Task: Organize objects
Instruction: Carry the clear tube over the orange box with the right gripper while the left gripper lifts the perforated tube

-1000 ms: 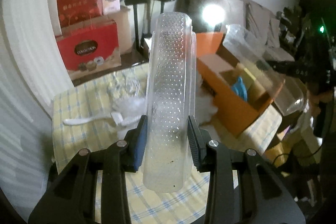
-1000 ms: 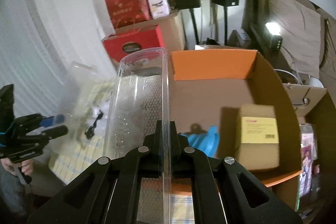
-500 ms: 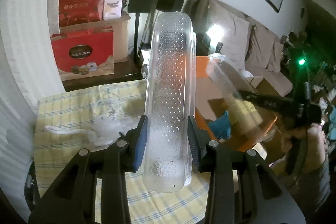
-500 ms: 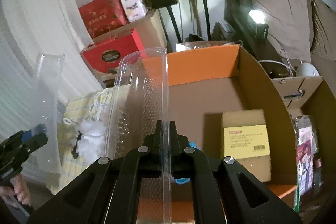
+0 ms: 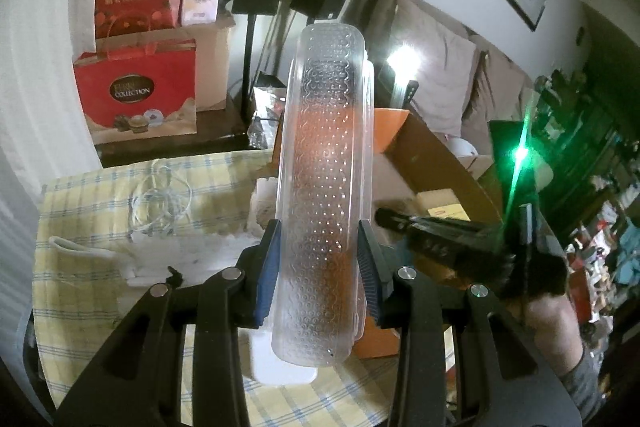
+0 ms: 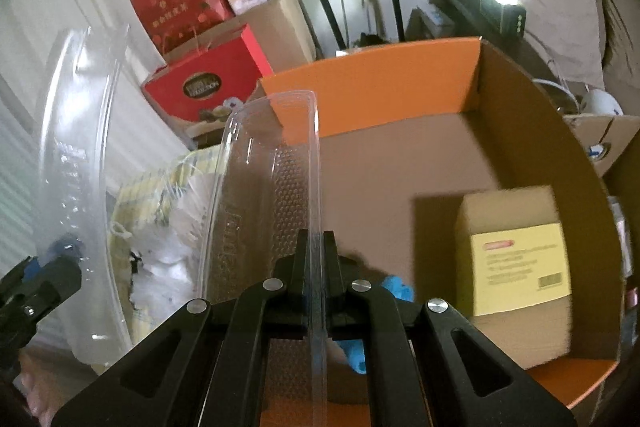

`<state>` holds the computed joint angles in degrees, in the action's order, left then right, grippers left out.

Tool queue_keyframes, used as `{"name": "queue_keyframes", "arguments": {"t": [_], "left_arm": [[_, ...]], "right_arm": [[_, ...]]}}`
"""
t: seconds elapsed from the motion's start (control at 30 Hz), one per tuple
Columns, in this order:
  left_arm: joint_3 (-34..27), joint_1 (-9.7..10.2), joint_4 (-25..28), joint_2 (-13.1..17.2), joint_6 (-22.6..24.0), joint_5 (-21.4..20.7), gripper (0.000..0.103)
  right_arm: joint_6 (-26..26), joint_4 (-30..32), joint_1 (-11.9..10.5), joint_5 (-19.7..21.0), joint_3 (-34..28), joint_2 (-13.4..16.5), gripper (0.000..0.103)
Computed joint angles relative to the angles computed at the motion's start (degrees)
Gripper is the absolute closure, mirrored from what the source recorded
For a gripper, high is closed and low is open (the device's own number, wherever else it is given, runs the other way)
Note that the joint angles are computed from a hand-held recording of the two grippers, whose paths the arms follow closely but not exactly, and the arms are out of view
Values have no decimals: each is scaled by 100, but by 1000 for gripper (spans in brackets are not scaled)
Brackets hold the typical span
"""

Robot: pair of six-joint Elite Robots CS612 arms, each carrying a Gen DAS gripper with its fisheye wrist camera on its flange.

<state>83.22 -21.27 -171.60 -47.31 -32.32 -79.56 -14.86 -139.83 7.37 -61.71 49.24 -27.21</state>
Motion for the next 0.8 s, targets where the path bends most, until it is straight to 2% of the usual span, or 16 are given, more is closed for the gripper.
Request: {"name": "queue_keyframes", "arguments": {"t": [0.17, 0.27, 0.4, 0.47, 0.6, 0.73, 0.8], "left_arm": [[-130, -14, 163, 67, -65, -34, 69], [-182, -22, 217, 98, -72, -52, 69], [-231, -29, 210, 141, -159, -97, 69], [-250, -25, 192, 161, -215, -142, 69], [-300, 11, 115, 225, -427, -390, 69], [-370, 54, 41, 283, -681, -644, 69], [-451, 67, 107, 320, -718, -720, 69]], "right_arm": [[-92, 242, 27, -104, -148, 101, 92], [-74, 111, -3, -105, -69, 62, 84], [4, -132, -85, -72, 64, -28, 80], [80, -225, -156, 121, 152, -89, 74], [72, -378, -266, 588, 371, -245, 74], [-191, -191, -337, 1162, 562, -407, 74], [-344, -85, -338, 1307, 636, -476, 74]]}}
